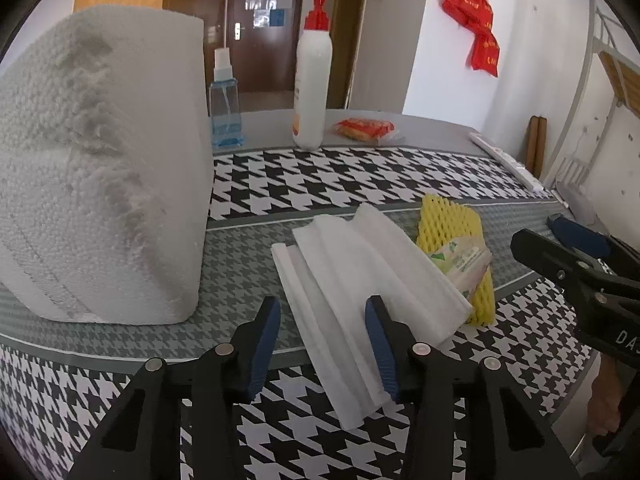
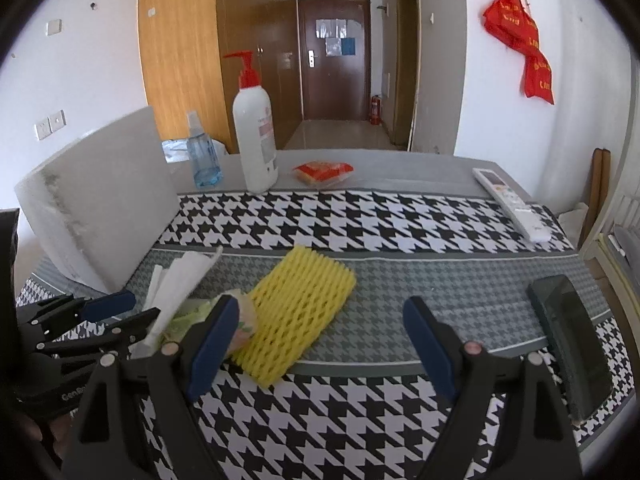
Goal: Organize soft objects
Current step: 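Move the left gripper onto the white tissues and close on them, then grasp the yellow fruit net with the right gripper while the left lifts the tissues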
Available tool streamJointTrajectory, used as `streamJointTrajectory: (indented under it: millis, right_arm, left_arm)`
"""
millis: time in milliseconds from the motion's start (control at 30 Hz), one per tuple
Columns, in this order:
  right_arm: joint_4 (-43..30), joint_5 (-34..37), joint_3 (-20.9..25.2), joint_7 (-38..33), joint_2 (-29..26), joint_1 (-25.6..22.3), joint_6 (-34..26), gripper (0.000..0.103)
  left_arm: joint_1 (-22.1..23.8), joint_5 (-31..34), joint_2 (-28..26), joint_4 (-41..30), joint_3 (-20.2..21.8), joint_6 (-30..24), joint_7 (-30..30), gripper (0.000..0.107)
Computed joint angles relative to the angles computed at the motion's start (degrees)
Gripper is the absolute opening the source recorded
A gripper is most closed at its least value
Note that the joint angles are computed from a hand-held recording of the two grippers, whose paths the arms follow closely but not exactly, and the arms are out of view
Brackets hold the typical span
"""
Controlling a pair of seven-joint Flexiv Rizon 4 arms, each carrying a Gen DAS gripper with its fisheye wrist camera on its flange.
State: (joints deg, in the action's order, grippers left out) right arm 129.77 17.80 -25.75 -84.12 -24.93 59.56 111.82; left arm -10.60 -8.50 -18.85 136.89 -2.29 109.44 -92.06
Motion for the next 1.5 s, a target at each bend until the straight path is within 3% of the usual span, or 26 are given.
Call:
streamJointTrajectory:
  millis: [133,233,667,767,833,1233,1267,1333,1400,1500]
  right_arm:
    - [-0.55,-0.85,0.42,0.62,-0.11,-0.70,-1.05,0.087]
    - [-1.04,-1.52,-0.65,1.46,-0.53,-0.01,-2.17,0.087]
    - [-3.04,-9.83,0.16,10.06,-2.07,-3.90,-7.04,0.086]
    - [-3.92,-12.69,2.95,12.03,-1.90,-7.13,-9.06,0.072]
    - [-4.65,-14.92,7.71,13.33,-1.55,-11.96,-9.99,0.060]
    - [-6.38,-23.17,14.13,18.93,-2.53,-19.88,-11.76,0.059]
    - [-7.08,-23.60,16.86,18.88,-2.60,-22.45,-12.55,0.056]
    - [-8.25,-25.01,21.96,18.98,-2.93,-27.32,-14.04,0.036]
    - [-8.06,-26.38,21.80,20.07,-3.05,-27.51,-13.70,0.032]
    - [-7.09,-26.92,19.46,20.98,-2.76,-25.53,-12.23,0.014]
  left_arm:
    - [-3.63,-2.06,-0.68,-0.95,3.13,-1.30,1.71,0.038]
    - [1.52,-0.25,-0.49,-0.85,-1.50,-2.93,0.96,0.032]
    - [8.19,4.33,-0.37,-0.89,-6.78,-3.72,-0.55,0.024]
    - [9.40,5.04,-0.41,-0.91,-7.73,-3.73,-0.75,0.024]
    - [10.40,5.55,-0.42,-0.83,-8.58,-3.57,-1.07,0.023]
    - [10.61,6.35,-0.38,-0.87,-8.55,-3.69,-1.60,0.023]
    - [10.69,6.40,-0.40,-0.85,-8.61,-3.60,-1.63,0.023]
    - [10.82,6.46,-0.35,-0.83,-8.72,-3.67,-1.67,0.023]
    - [10.79,6.50,-0.36,-0.84,-8.68,-3.61,-1.68,0.023]
    - [10.93,6.53,-0.39,-0.89,-8.81,-3.68,-1.75,0.023]
